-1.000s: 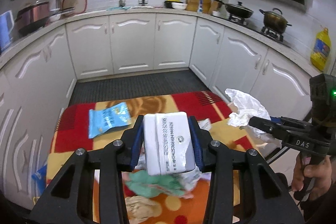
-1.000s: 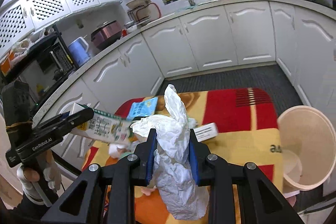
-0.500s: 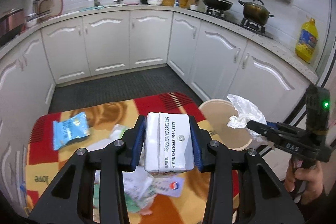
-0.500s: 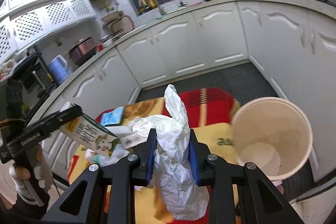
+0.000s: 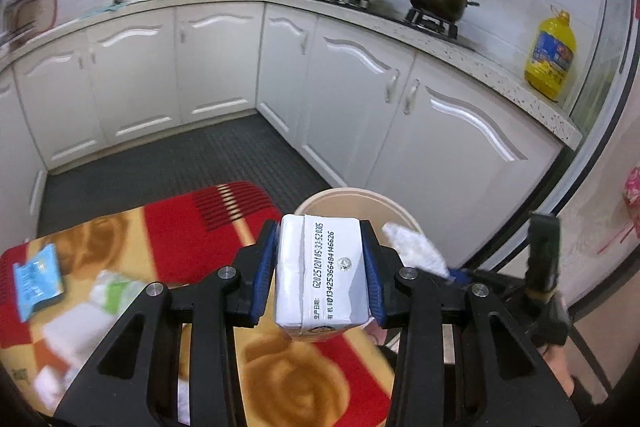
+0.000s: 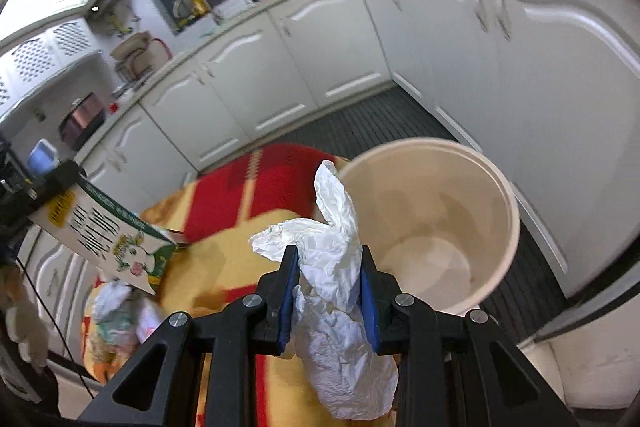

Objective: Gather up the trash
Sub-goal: 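Carry the tissue and milk carton over the cream bin with both tools, then open both tools to drop the tissue and carton into the bin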

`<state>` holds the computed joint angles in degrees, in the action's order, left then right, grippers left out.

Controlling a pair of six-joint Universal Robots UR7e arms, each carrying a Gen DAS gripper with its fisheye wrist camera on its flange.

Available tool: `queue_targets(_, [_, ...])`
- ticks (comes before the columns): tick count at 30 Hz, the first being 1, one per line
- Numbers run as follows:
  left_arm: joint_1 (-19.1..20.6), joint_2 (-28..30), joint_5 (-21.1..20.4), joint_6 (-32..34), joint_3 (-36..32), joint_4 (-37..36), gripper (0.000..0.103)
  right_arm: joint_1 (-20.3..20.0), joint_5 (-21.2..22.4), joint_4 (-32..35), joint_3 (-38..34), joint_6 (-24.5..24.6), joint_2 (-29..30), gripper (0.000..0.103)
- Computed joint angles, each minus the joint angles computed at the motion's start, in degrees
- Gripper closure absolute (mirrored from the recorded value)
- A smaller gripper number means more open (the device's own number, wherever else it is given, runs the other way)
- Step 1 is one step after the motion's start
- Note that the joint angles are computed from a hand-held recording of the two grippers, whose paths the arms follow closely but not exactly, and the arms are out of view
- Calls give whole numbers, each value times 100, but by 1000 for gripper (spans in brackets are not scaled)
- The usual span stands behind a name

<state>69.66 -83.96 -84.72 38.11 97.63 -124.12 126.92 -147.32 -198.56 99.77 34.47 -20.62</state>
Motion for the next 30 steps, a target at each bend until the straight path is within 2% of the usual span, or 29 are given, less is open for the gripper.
queue_targets(3, [-89,192,43,-146,167,-215,66,-207,35,82,143,128,-46,76])
queue_targets(9, [-115,650,108,-421,351,-699,66,-594,96,-18,288,41,-68,74])
queue_targets(10, [-115,705,141,-459,369,-755,66,-652,111,54,301,82,-77,72])
queue_targets(12, [-89,820,214,-548,380,-798,65,-749,107,221,324,243,-82,50])
queue_targets(15, [-10,924,222,-655,283,-611,57,-849,54,373,385,454,-78,45])
queue_targets(21, [119,893,233,-751,166,-339,52,-815,104,337,484,643,-82,43])
queue_targets(24, [154,816,212,-731,149,-280,52,-732,23,372,491,770,-65,39])
queue_targets(30, [219,531,154,-598,154,-192,52,-512,-142,573,364,906,-74,39])
